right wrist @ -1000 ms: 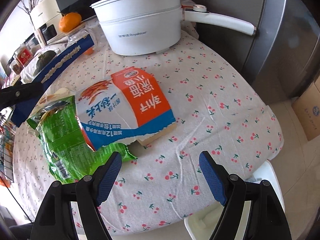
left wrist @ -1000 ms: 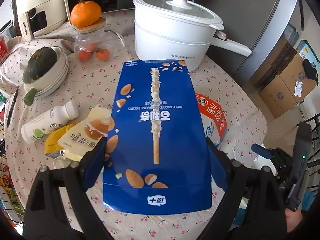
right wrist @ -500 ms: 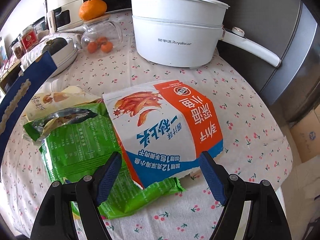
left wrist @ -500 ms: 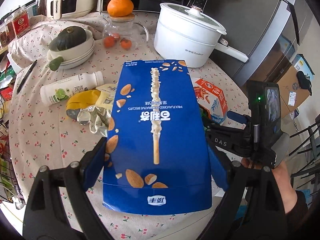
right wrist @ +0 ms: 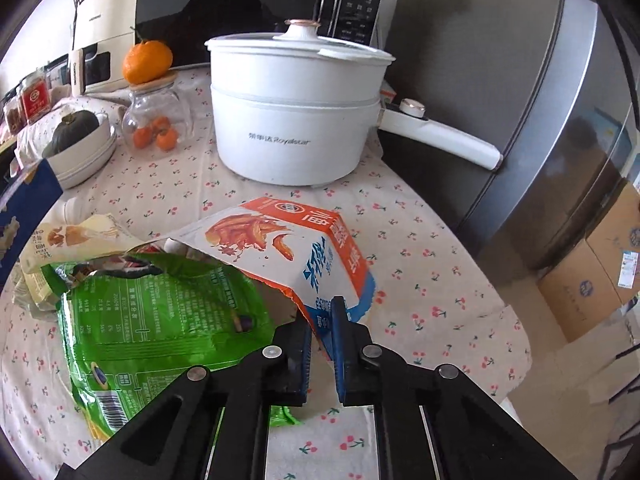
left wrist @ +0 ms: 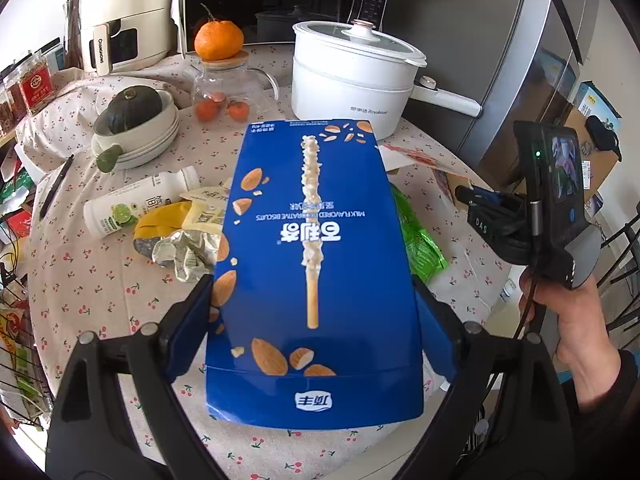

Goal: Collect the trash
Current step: 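Carry the box and carton over the white bin and release both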

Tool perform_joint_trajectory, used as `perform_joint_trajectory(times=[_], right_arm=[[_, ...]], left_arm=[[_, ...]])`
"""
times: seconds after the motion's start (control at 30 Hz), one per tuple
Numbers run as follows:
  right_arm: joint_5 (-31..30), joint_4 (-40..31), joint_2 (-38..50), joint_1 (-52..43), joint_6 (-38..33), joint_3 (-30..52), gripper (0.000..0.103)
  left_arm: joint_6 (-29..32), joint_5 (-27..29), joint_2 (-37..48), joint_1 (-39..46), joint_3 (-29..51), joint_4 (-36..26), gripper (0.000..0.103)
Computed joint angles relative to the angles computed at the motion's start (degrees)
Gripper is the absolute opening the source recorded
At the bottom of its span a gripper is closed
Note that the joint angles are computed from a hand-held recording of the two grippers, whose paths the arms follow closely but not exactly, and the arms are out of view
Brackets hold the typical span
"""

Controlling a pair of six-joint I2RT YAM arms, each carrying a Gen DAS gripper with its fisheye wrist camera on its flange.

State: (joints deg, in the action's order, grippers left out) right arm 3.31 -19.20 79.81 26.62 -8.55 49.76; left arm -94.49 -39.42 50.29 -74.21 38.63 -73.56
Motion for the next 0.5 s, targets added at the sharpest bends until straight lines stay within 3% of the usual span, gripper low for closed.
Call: perform_joint_trajectory(times=[0.3,0.5], right_arm=[[-15.83,-10.84,-3.28,-17.13,-4.67,4.48,0.002],[-23.03,-18.33,-6.62,-28.04,-12.57,5.96,0.002]], left_arm=[[3.27,-0.57,7.13,-2.08,1.90,5.76,0.091],[11.14,0.34,14.00,-0.51,4.06,14.79,0.091]])
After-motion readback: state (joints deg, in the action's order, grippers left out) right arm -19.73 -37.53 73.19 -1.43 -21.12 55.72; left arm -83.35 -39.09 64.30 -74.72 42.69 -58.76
